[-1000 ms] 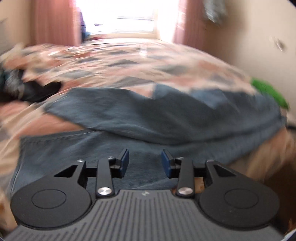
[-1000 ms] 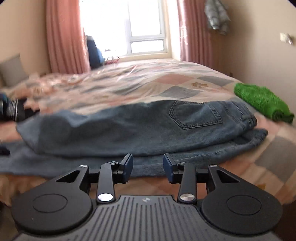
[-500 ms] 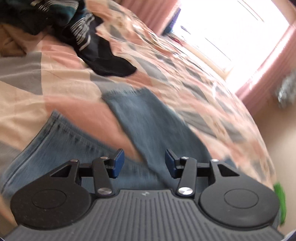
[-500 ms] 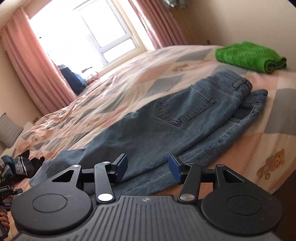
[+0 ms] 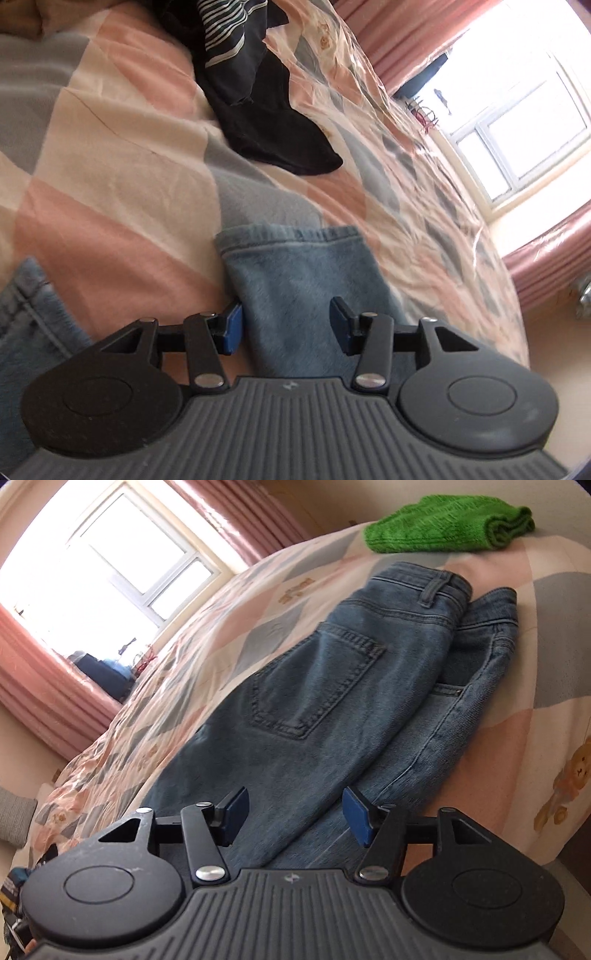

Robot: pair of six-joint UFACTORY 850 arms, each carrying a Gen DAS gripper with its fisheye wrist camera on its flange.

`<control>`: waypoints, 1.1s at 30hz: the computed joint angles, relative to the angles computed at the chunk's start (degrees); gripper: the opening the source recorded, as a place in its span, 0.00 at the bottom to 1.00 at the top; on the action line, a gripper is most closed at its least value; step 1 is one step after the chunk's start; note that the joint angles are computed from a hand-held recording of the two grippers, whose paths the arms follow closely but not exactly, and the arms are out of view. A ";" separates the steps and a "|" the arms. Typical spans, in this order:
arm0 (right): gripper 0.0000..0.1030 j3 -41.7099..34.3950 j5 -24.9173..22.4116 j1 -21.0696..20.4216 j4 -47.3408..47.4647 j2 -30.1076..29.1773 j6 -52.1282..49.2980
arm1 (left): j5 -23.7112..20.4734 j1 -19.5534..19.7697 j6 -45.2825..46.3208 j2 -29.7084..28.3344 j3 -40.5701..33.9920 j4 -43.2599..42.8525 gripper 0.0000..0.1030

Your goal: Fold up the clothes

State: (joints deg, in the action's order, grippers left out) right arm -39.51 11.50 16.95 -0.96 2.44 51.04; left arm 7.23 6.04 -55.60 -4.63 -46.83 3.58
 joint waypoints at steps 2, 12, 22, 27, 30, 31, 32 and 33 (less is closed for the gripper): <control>0.60 0.63 2.95 -1.90 -2.14 -0.08 6.13 | 1.63 -0.10 1.20 0.35 0.11 -1.42 0.02; 0.58 -1.00 3.80 -9.89 12.95 -3.26 -0.19 | 5.30 -2.62 24.04 6.32 6.21 -21.89 0.17; 0.08 -6.56 -0.54 -12.32 8.16 -6.80 -6.14 | 8.25 -5.27 45.77 11.86 7.08 -36.88 0.03; 0.06 -5.35 0.07 -12.13 10.24 -3.04 -12.83 | 17.43 -10.32 74.33 28.80 16.74 -60.45 0.05; 0.06 -3.67 0.05 -12.19 15.37 -1.00 -18.11 | 16.53 -12.10 85.60 33.10 22.28 -74.80 0.09; 0.06 -3.30 -0.67 -12.65 13.91 -1.08 -16.19 | 14.79 -11.76 85.62 32.05 23.88 -77.14 0.09; 0.07 -3.07 -1.59 -13.04 12.02 -1.40 -13.94 | 12.79 -11.19 83.23 30.99 25.44 -78.14 0.09; 0.08 -3.00 -2.72 -13.34 9.66 -1.99 -11.29 | 11.84 -10.91 78.45 31.03 27.06 -77.60 0.09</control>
State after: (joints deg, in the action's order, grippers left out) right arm -42.51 8.78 3.61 8.70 0.45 39.75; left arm 19.07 -4.88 22.86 26.40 -19.78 -74.01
